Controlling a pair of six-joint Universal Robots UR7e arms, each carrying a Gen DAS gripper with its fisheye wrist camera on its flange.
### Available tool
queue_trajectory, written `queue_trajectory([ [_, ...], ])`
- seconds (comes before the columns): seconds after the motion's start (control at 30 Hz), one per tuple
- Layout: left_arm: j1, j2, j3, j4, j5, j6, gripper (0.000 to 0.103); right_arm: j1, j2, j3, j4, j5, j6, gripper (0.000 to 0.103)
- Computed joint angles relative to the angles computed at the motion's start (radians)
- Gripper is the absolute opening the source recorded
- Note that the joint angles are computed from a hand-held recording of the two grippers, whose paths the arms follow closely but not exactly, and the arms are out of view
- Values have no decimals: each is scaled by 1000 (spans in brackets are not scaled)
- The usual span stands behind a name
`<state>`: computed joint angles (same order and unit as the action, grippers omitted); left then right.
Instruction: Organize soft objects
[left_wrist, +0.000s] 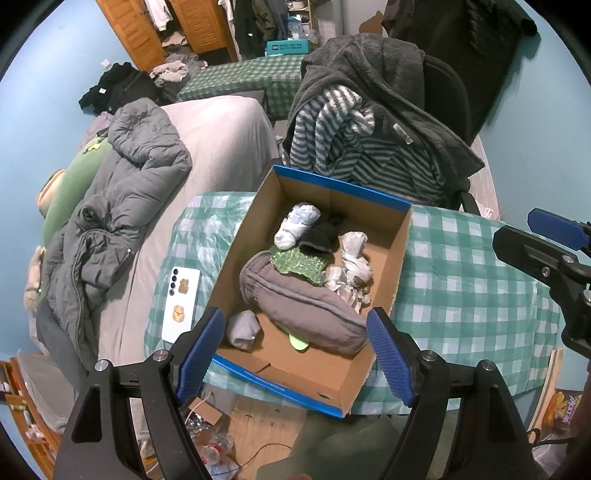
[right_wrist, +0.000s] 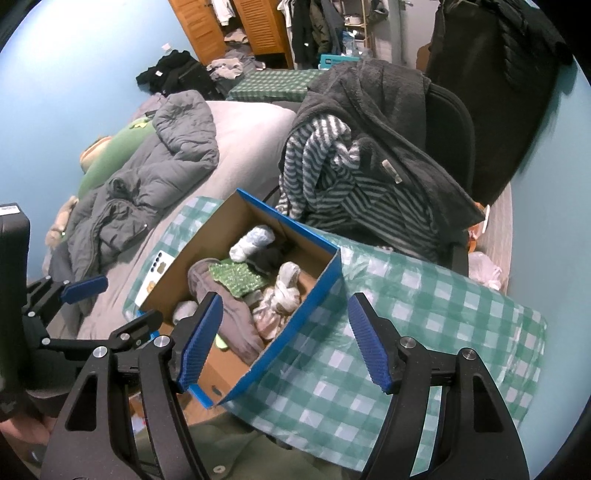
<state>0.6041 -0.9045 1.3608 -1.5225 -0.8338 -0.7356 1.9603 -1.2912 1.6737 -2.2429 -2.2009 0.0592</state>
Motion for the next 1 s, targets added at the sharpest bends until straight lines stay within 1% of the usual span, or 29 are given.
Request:
queue_trajectory([
  [0.4, -12, 6, -2, -3, 7, 7, 81, 2, -21, 7, 10, -4, 3, 70],
  [0.53, -13, 8, -6, -5, -1, 9, 81, 1, -27, 5, 20, -4, 4, 70],
  [1.0, -13, 13, -13, -1, -2, 4, 81, 0, -27, 7, 14, -1, 0, 70],
])
